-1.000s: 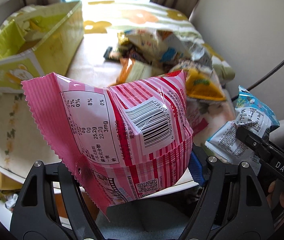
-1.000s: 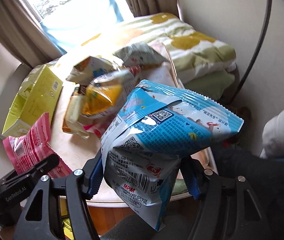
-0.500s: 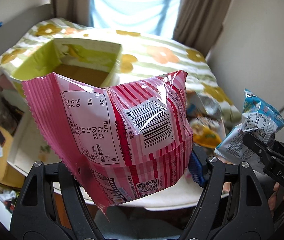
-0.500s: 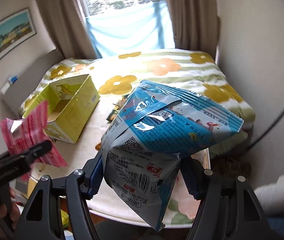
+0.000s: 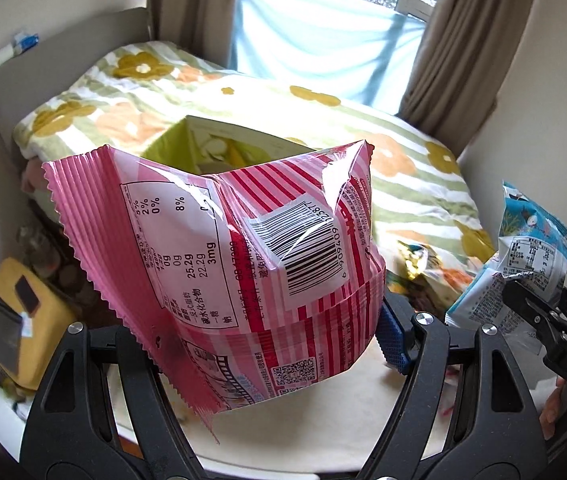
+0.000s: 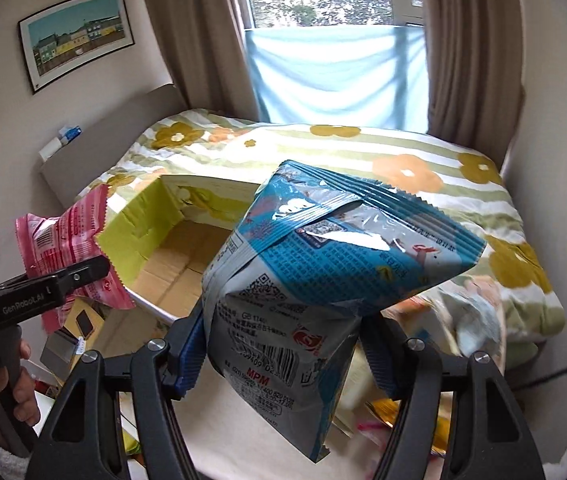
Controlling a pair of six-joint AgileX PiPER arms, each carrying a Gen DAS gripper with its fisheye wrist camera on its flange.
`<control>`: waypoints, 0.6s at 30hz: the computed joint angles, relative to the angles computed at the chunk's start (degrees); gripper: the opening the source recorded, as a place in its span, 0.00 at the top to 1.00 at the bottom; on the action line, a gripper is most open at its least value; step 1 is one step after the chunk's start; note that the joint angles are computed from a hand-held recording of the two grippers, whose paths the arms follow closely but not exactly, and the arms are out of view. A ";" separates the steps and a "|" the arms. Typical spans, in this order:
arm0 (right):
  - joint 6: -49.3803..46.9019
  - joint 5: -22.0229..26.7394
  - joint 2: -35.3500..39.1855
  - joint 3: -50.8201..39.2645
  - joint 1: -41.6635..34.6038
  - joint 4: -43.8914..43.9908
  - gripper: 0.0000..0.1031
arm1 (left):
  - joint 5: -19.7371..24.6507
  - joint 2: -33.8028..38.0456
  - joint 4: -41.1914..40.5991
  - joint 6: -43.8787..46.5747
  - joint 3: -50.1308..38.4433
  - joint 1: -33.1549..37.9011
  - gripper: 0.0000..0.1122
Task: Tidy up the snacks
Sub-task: 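Carry both bags over the yellow box with both tools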
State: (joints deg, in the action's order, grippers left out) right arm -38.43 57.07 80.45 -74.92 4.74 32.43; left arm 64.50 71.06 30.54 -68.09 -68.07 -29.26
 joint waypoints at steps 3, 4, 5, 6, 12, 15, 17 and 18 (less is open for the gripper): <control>7.56 -3.61 4.29 -3.94 9.17 -4.50 0.38 | -5.71 0.08 -9.21 14.88 0.34 14.49 0.34; 9.85 -4.46 5.68 -5.15 11.70 -5.83 0.38 | -7.30 0.74 -12.64 20.00 0.21 19.07 0.34; 12.30 -5.06 7.43 -6.84 14.30 -7.32 0.38 | -8.86 1.92 -15.99 25.10 -0.12 23.48 0.34; 14.60 -5.70 8.77 -8.15 16.57 -8.90 0.38 | -9.90 3.31 -19.33 30.11 -0.62 27.47 0.34; 25.78 -6.14 18.70 -17.49 26.17 -16.28 0.38 | -11.54 12.62 -30.51 47.82 -4.23 39.01 0.34; 30.56 -5.14 22.68 -21.01 28.70 -19.22 0.38 | -10.98 17.73 -33.29 53.74 -6.79 41.93 0.30; 32.68 -4.64 24.42 -22.33 29.43 -20.47 0.38 | -11.38 20.08 -34.64 56.83 -7.56 42.67 0.22; 33.31 -4.35 25.07 -22.74 29.56 -20.85 0.38 | -11.55 20.98 -34.43 57.65 -7.92 42.78 0.17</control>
